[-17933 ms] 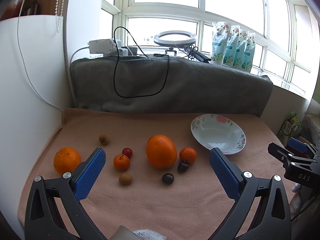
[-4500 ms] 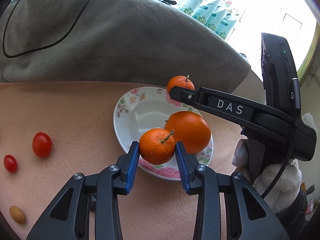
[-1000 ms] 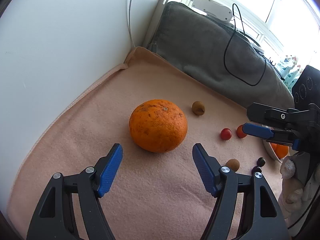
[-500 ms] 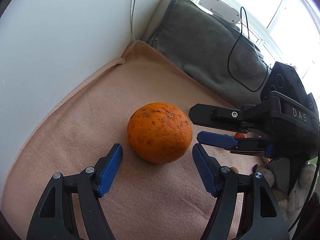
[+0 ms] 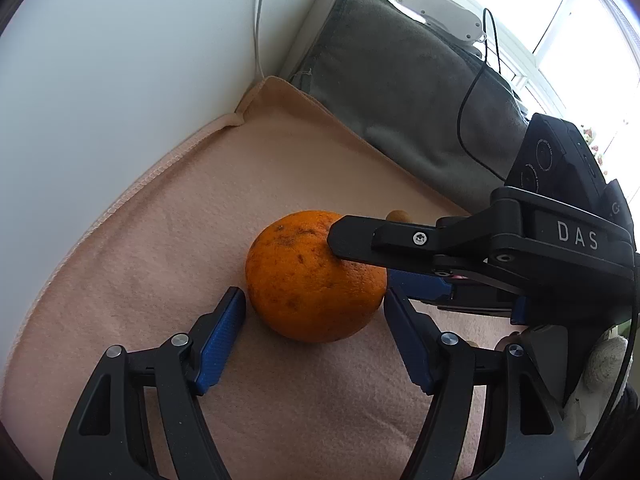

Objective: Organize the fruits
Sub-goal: 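Close the right tool on the big rough orange and lift it, then carry the big rough orange with the right tool into the bowl and release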

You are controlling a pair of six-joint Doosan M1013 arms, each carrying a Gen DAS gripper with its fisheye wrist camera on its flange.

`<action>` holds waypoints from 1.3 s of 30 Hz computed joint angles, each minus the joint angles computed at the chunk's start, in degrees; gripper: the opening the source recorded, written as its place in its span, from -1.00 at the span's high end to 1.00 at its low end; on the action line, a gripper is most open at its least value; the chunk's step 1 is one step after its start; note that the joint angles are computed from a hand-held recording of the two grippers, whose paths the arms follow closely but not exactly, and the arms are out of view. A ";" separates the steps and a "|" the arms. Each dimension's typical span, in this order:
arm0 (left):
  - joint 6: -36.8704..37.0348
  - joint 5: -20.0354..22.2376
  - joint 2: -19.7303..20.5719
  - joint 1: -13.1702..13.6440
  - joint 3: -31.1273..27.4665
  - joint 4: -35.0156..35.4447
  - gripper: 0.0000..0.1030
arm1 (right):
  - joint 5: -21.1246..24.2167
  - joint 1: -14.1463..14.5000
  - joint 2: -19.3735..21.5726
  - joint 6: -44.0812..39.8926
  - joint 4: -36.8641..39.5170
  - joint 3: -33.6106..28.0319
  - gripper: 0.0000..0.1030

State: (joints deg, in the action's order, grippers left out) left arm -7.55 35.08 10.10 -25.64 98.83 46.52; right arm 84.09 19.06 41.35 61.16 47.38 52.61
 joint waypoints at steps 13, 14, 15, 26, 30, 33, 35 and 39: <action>0.08 2.67 0.12 -1.08 -0.61 1.84 -0.35 | -0.55 -0.10 -1.56 -3.89 0.73 2.00 -0.14; -0.13 2.93 0.12 -1.24 -0.69 2.17 -0.35 | -0.65 -0.16 -1.73 -4.22 0.82 2.18 -0.14; -0.37 3.12 0.11 -1.38 -0.79 2.45 -0.35 | -0.79 -0.22 -1.87 -4.46 0.94 2.32 -0.14; 0.58 4.62 0.78 -2.40 -2.98 4.32 -0.35 | -1.47 -2.07 -3.53 -6.62 2.84 3.53 -0.13; 1.26 4.21 1.22 -2.69 -4.13 4.86 -0.35 | -2.60 -2.76 -4.16 -7.78 3.37 3.94 -0.13; 2.16 3.57 1.98 -2.89 -5.39 5.13 -0.35 | -3.35 -3.64 -4.74 -8.23 3.74 4.22 -0.13; 2.97 3.00 2.64 -3.06 -6.43 5.03 -0.35 | -4.00 -4.36 -5.24 -8.75 3.90 4.60 -0.13; 5.36 1.53 4.18 -3.29 -8.79 4.17 -0.35 | -5.28 -5.95 -5.86 -9.02 4.10 4.86 -0.13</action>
